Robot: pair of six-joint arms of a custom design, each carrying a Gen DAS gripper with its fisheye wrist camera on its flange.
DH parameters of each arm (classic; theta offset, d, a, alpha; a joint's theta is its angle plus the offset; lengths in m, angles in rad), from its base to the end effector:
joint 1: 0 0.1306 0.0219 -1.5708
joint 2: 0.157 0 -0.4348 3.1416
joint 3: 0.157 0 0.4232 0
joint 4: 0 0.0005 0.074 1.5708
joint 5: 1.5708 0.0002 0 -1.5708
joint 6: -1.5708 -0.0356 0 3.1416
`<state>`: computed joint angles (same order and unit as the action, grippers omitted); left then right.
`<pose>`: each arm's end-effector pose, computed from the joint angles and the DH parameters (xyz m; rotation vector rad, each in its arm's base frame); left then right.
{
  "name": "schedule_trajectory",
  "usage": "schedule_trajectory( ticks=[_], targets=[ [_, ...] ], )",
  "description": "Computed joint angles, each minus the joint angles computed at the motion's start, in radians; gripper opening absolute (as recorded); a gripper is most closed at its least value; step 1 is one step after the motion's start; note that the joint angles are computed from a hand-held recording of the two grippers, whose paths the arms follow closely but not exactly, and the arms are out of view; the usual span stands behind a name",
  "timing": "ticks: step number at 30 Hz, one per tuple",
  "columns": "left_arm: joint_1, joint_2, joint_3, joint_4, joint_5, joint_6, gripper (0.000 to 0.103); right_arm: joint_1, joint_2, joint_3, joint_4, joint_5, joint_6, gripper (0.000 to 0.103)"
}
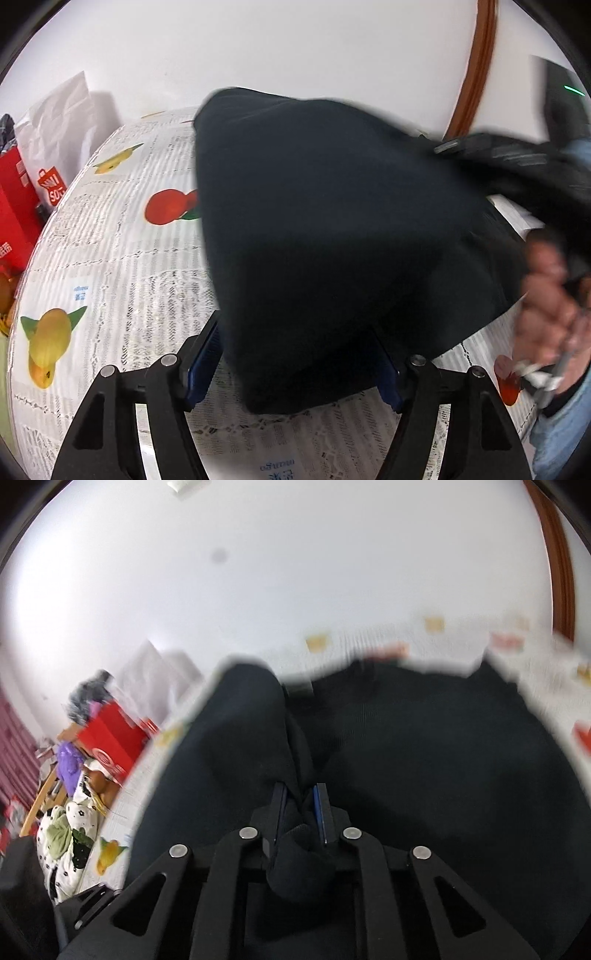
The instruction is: Fold small clothes
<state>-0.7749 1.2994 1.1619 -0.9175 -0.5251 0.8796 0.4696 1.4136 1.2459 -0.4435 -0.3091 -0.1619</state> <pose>0.3286 -0.2975 0.4133 -0.2976 2.4048 -0.0296 0.4656 0.2478 0.4327 -0.5196 2.1726 0.6895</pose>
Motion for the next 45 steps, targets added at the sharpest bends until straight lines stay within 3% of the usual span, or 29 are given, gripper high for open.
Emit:
schedule_trajectory(
  ticks=[2,4,5,9,12,14,18,21,25,27,30,34,37,39,42,45],
  targets=[
    [0.002,-0.004,-0.004,0.003,-0.001,0.011,0.07,-0.043,-0.087,-0.076,0.12,-0.043,-0.016,0.011],
    [0.001,-0.003,-0.003,0.003,-0.001,0.012,0.071,-0.078,-0.157,-0.144,0.191,0.007,-0.013,0.01],
    [0.001,0.002,0.002,0.0,-0.002,0.009,0.072,-0.093,-0.171,-0.158,0.189,0.026,-0.01,0.01],
    [-0.005,0.024,0.022,-0.023,-0.012,0.0,0.075,-0.152,-0.149,-0.16,0.028,0.038,-0.01,0.01],
    [-0.008,0.037,0.036,-0.014,-0.009,-0.002,0.074,-0.161,-0.132,-0.175,-0.006,0.021,-0.006,0.014],
    [-0.01,0.018,0.017,0.029,0.009,-0.034,0.073,-0.163,-0.143,-0.183,0.005,0.008,-0.012,0.021],
    [-0.006,-0.013,-0.013,0.124,0.086,-0.087,0.073,-0.175,-0.126,-0.154,-0.013,-0.068,0.0,0.047],
    [0.007,0.028,0.025,0.124,0.121,-0.11,0.073,-0.166,-0.083,-0.094,-0.057,-0.092,0.021,0.047],
    [0.008,0.087,0.077,0.075,0.094,-0.107,0.073,-0.15,0.002,-0.005,-0.15,-0.143,0.026,0.047],
    [0.004,0.098,0.082,0.071,0.074,-0.115,0.075,-0.138,0.036,0.024,-0.176,-0.121,0.017,0.043],
    [-0.002,0.114,0.104,0.036,0.045,-0.109,0.077,-0.133,0.055,0.049,-0.179,-0.141,0.017,0.009],
    [0.006,0.126,0.117,0.017,0.035,-0.093,0.078,-0.147,-0.017,0.008,-0.052,-0.134,0.055,0.007],
    [0.01,0.129,0.12,0.016,0.033,-0.09,0.078,-0.202,-0.099,-0.058,0.073,-0.141,0.012,0.007],
    [0.012,0.131,0.121,0.02,0.036,-0.094,0.079,-0.254,-0.152,-0.113,0.136,-0.102,-0.004,0.007],
    [0.003,0.141,0.135,-0.003,0.022,-0.098,0.081,-0.294,-0.119,-0.097,0.055,-0.08,0.032,0.007],
    [0.006,0.141,0.135,0.004,0.027,-0.102,0.081,-0.308,-0.049,-0.054,-0.083,-0.101,0.047,0.008]
  ],
)
